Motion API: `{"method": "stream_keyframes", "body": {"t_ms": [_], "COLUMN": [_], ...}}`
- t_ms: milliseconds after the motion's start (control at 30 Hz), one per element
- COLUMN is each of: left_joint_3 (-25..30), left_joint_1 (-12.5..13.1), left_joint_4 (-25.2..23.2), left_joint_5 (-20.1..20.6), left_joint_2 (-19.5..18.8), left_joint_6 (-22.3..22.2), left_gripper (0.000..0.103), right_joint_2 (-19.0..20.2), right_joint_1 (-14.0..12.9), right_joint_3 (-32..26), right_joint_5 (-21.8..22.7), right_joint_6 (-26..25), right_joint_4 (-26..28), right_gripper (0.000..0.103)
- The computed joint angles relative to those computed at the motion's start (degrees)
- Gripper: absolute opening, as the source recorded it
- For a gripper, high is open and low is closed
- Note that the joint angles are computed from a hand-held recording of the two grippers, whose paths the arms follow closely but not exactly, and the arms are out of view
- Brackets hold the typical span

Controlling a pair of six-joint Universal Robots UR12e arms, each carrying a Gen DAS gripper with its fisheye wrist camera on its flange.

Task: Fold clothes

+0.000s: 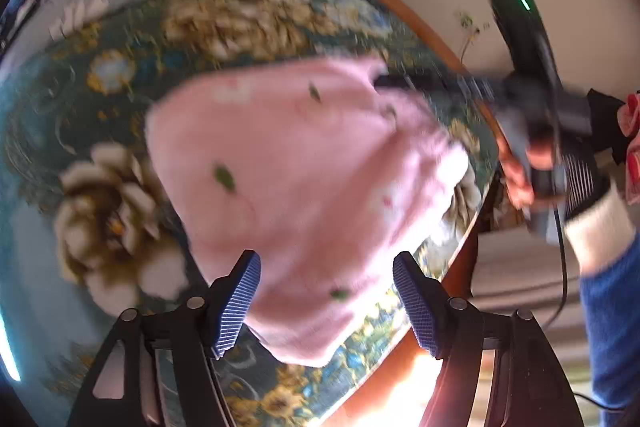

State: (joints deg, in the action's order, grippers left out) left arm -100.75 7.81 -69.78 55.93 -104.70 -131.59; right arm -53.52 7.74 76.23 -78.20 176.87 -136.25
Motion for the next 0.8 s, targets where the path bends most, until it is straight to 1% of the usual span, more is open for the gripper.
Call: {"method": "stream_keyframes", "body": {"t_ms": [67,167,233,267,367,433,533,600,700,800], "left_joint_3": [1.48,3.15,3.48,3.68,3.43,3.09,2.74,2.58,2.41,1.55], "left_joint_1": [0.10,-0.34,-0.72,-0.90,-1.72,-2.30,-2.99,-3.15,-2.58,-1.29], "left_joint_4": [1.28,3.78,4.30,3.81,2.64,2.19,2.06,2.16,2.23,3.46], "left_joint_5": [-0.55,0.64,1.46,1.88,4.10,6.31,9.35,10.68,10.04,7.44], "left_joint_2": [-0.92,-2.73,-3.63,-3.96,-4.46,-4.68,-5.00,-5.11,-4.85,-3.82], "left_joint_6": [-2.04,-5.89,-7.56,-7.83,-7.34,-6.92,-6.18,-5.67,-5.68,-5.74], "left_gripper": [0.073,0.073,0.073,0.073,0.073,0.073,0.073,0.073,0.073,0.073], "right_joint_2": [-1.63,-3.75,-4.45,-4.80,-5.24,-5.19,-4.78,-4.65,-4.60,-4.84], "right_joint_1": [-0.08,0.09,0.28,0.28,0.26,0.13,0.37,0.39,0.23,0.49], "right_joint_3": [2.49,6.27,7.87,8.73,10.98,12.06,12.73,13.24,13.50,12.85], "right_joint_5": [0.10,-0.41,-1.28,-1.47,-1.68,-0.90,-1.38,-1.32,-0.93,-1.73], "right_joint_6": [0.21,0.42,0.98,1.43,3.87,5.61,6.75,7.77,8.00,8.92], "right_joint_4": [-1.79,-3.21,-2.98,-3.05,-4.42,-5.06,-5.84,-7.05,-7.44,-6.46], "right_gripper": [0.057,0.057,0.057,0.057,0.057,0.057,0.058,0.058,0.058,0.058]}}
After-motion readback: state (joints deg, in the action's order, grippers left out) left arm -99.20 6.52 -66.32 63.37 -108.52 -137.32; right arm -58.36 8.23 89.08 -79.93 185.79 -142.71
